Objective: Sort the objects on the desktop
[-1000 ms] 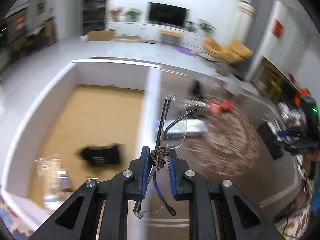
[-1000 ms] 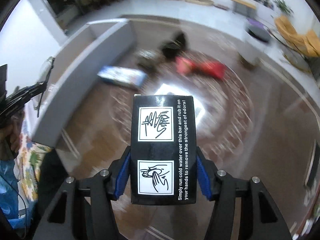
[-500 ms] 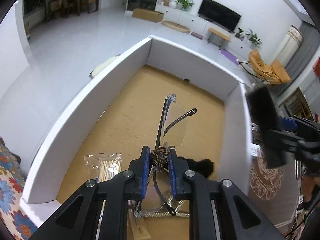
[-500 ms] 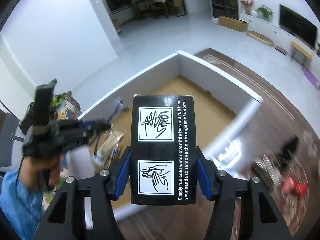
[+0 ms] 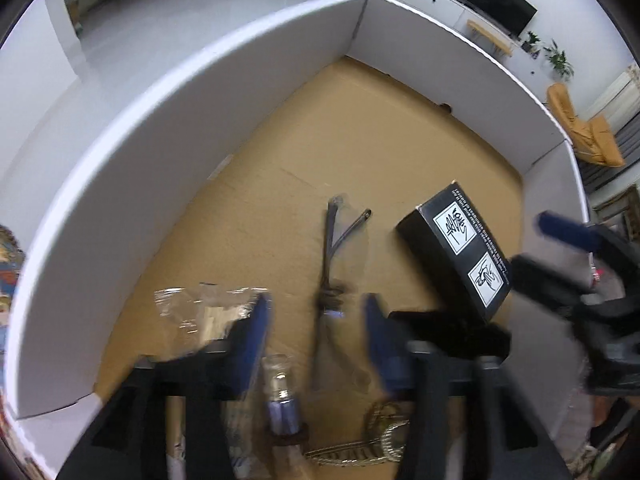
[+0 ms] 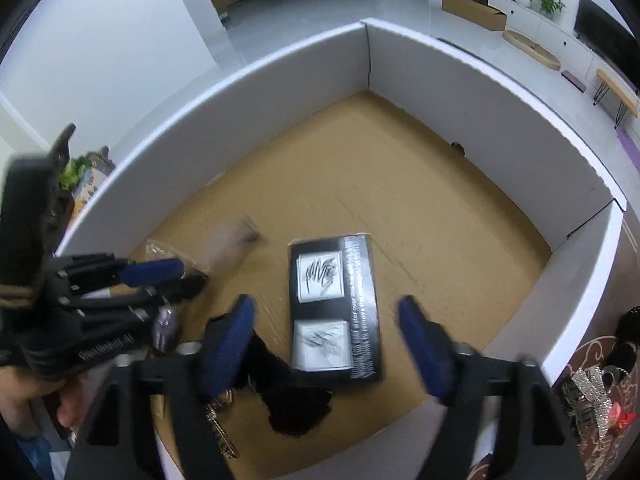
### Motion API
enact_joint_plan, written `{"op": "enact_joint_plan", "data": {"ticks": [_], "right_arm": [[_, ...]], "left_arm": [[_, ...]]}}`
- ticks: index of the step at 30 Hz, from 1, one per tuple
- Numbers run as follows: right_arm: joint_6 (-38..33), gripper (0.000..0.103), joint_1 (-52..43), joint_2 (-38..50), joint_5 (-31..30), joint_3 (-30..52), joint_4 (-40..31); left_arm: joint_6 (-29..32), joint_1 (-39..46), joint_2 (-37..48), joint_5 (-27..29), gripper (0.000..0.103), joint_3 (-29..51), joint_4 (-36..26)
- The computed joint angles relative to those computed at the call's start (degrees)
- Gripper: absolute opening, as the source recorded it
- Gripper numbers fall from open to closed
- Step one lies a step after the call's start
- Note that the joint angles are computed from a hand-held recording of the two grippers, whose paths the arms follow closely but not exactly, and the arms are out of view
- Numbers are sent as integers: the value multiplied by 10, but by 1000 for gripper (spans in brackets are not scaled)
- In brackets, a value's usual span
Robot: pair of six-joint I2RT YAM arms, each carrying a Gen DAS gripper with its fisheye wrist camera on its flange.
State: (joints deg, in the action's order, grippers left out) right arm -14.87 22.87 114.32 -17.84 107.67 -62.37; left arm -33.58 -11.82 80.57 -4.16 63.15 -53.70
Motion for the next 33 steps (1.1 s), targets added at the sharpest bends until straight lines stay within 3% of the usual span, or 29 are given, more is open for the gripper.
{"op": "enact_joint_plan", "data": {"ticks": [4,9,11,15,23,28,33], "right_arm": [[-16,91,-38,-62,-35,-29,4],[-90,100,-163,-163,-85,-93,-8],[-127,102,-232,-194,-100,-127,-7],[-209,103,-405,-242,-98,-224,35],[-313,103,-664,-236,-80,-406,177],[-353,103,-740,-250,-130,-472,239],[-346,103,-742,-274,-142,-515,267]], "left_arm": [[-44,-59,-51,-68,67,7,-21],[-121,-215,-60,-160,70,90,-70],[-152,-306,-23,-201,75,155,-79],[-176,-452,46,-265,103,241,-59],[-212,-532,245,-212,103,229,88],[-210,-549,334,-231,103,246,111],[-202,-550,376,-249,103,283,100]]}}
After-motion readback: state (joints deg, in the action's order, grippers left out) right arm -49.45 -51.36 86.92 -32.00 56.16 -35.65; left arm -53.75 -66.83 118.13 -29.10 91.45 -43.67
